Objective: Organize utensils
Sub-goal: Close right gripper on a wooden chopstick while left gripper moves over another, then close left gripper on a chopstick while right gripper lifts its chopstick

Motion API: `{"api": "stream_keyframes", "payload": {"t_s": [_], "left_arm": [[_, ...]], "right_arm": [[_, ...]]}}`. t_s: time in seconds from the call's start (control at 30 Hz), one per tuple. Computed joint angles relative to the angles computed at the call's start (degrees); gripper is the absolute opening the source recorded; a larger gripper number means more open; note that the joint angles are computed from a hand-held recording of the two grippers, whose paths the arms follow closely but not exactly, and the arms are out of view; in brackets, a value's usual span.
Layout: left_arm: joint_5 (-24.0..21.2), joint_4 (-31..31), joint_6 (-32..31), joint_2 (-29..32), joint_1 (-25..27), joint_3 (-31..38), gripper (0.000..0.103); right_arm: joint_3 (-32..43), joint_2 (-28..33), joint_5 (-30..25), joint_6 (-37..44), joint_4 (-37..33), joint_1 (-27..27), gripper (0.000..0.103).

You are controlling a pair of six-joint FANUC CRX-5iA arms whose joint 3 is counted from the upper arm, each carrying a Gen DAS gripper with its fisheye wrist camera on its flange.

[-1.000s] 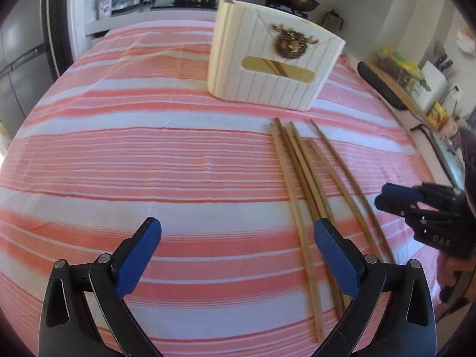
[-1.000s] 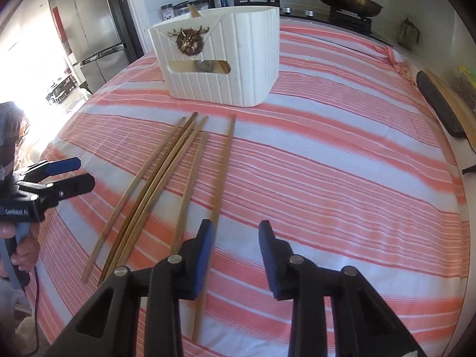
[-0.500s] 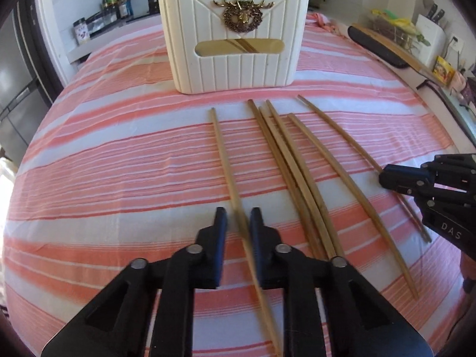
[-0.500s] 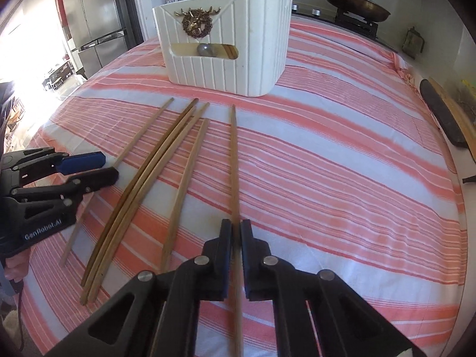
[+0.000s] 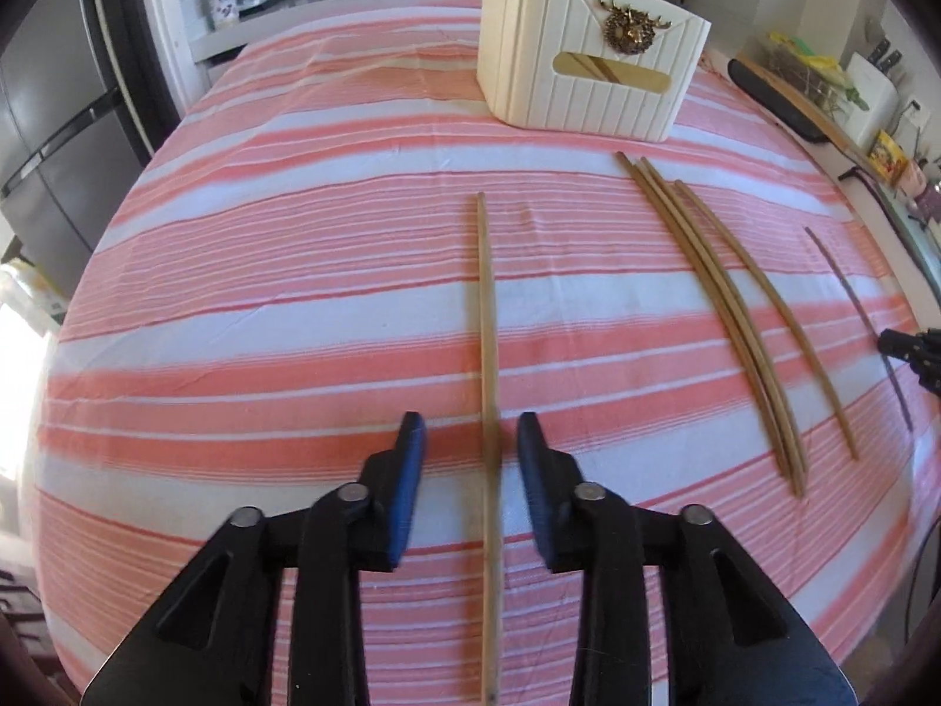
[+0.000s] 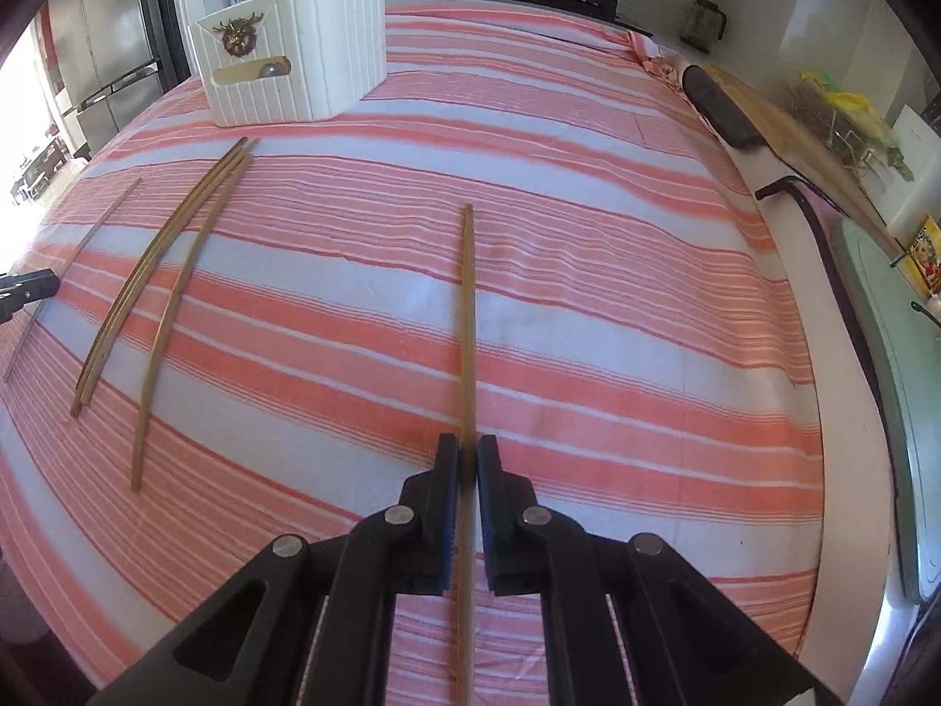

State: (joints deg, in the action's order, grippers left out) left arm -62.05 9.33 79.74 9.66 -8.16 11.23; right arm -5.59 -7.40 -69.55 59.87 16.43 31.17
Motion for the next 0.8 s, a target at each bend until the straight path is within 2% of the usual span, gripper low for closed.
{"api": "stream_keyframes", "payload": {"t_s": [0.03, 0.07, 0.1, 0.13, 0.23, 0.4, 0.5, 0.57, 0.6, 0.63, 0.67, 0.7, 0.8], "left_arm": [[-0.2, 2.0, -1.6, 0.4, 0.6, 0.1, 0.053], [-1.1, 3.9, -3.3, 1.2, 1.2, 0.7, 0.057], [-2.3, 5.6, -4.9, 2.3, 1.6, 1.7, 0.057], [-3.5, 6.2, -5.7, 3.3, 1.7, 3.0, 0.057], [-7.6, 4.0, -6.0, 7.0, 0.9, 8.6, 0.057], [-12.5, 1.1, -4.2, 12.5, -0.4, 16.9, 0.053], [-16.1, -1.0, -2.6, 17.0, -1.4, 24.1, 0.043], [-18.6, -2.9, -1.1, 20.2, -2.3, 29.5, 0.031], [-19.6, -3.8, -0.5, 21.6, -2.7, 32.0, 0.025], [-20.5, -4.7, 0.0, 22.7, -3.0, 34.1, 0.012], [-20.8, -4.6, 0.2, 23.4, -3.1, 35.2, 0.005], [-20.5, -3.2, 0.5, 23.6, -2.7, 35.1, 0.004], [-15.9, -2.2, 0.7, 20.5, -2.2, 31.1, 0.004]], "right_arm": [[1.2, 0.2, -0.2, 1.3, -1.9, -0.9, 0.013], [2.8, 0.8, -0.6, 2.7, -4.2, -2.1, 0.019], [4.4, 1.4, -1.2, 4.0, -6.4, -3.1, 0.032], [6.2, 2.4, -1.9, 5.3, -8.3, -3.9, 0.040], [11.0, 6.1, -4.7, 9.3, -11.1, -5.3, 0.040], [15.8, 11.9, -7.4, 11.8, -10.0, -5.6, 0.040], [18.4, 14.4, -7.1, 12.8, -9.9, -6.3, 0.040], [21.1, 16.9, -7.4, 13.0, -9.8, -6.9, 0.040], [22.5, 18.1, -7.3, 13.0, -9.5, -7.1, 0.039], [23.9, 19.3, -7.2, 12.8, -9.6, -7.4, 0.029], [25.3, 20.3, -7.4, 12.7, -10.5, -7.9, 0.018], [26.0, 21.0, -7.2, 12.1, -9.8, -7.8, 0.006], [25.5, 20.9, -5.6, 11.1, -7.4, -6.9, 0.006]]}}
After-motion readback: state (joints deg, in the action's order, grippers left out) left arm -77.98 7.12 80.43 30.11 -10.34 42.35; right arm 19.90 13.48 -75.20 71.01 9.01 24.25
